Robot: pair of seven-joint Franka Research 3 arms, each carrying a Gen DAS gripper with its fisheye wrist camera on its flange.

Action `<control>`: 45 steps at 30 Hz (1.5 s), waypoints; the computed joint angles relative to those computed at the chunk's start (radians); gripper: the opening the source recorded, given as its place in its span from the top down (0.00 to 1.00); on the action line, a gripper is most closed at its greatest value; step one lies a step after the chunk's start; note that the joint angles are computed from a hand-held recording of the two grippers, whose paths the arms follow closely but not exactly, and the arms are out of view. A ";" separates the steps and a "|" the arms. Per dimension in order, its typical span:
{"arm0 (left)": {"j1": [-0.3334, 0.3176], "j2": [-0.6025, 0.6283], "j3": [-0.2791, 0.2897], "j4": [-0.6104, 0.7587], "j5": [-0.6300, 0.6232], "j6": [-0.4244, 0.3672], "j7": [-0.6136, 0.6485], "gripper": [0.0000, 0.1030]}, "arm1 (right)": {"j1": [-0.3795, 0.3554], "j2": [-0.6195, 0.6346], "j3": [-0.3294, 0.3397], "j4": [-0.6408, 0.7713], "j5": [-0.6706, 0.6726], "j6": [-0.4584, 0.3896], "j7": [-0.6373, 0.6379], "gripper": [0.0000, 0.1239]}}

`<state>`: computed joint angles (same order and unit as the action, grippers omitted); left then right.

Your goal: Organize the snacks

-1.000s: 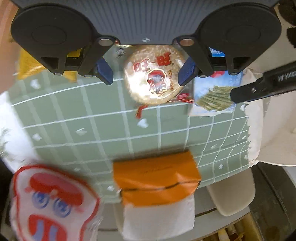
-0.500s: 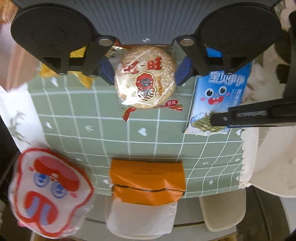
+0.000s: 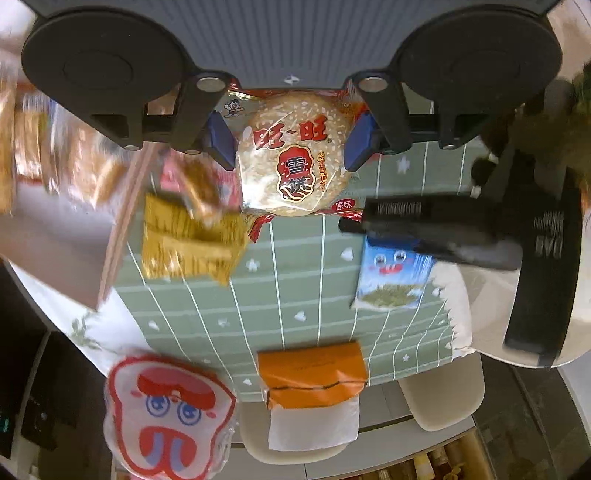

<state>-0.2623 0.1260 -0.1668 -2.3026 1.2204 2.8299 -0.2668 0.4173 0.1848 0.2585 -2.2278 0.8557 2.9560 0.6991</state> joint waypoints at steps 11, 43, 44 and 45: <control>0.030 -0.062 -0.016 -0.046 -0.049 -0.187 -0.205 0.65 | -0.025 -0.012 0.018 -0.084 0.159 0.073 -0.061 0.49; -0.015 -0.031 -0.006 -0.052 0.001 0.089 0.002 0.62 | 0.009 -0.048 -0.040 -0.122 0.527 0.105 -0.317 0.41; -0.020 -0.054 -0.012 -0.067 0.001 0.066 -0.028 0.62 | 0.008 -0.048 -0.041 -0.121 0.529 0.106 -0.321 0.40; -0.024 -0.082 -0.023 -0.084 -0.019 0.033 -0.044 0.62 | 0.008 -0.047 -0.041 -0.122 0.529 0.110 -0.323 0.39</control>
<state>-0.2864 0.0444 -0.1898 -2.3864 1.2012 2.8630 -0.3111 0.4257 0.1378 0.2175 -2.3500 1.3849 3.0660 0.3765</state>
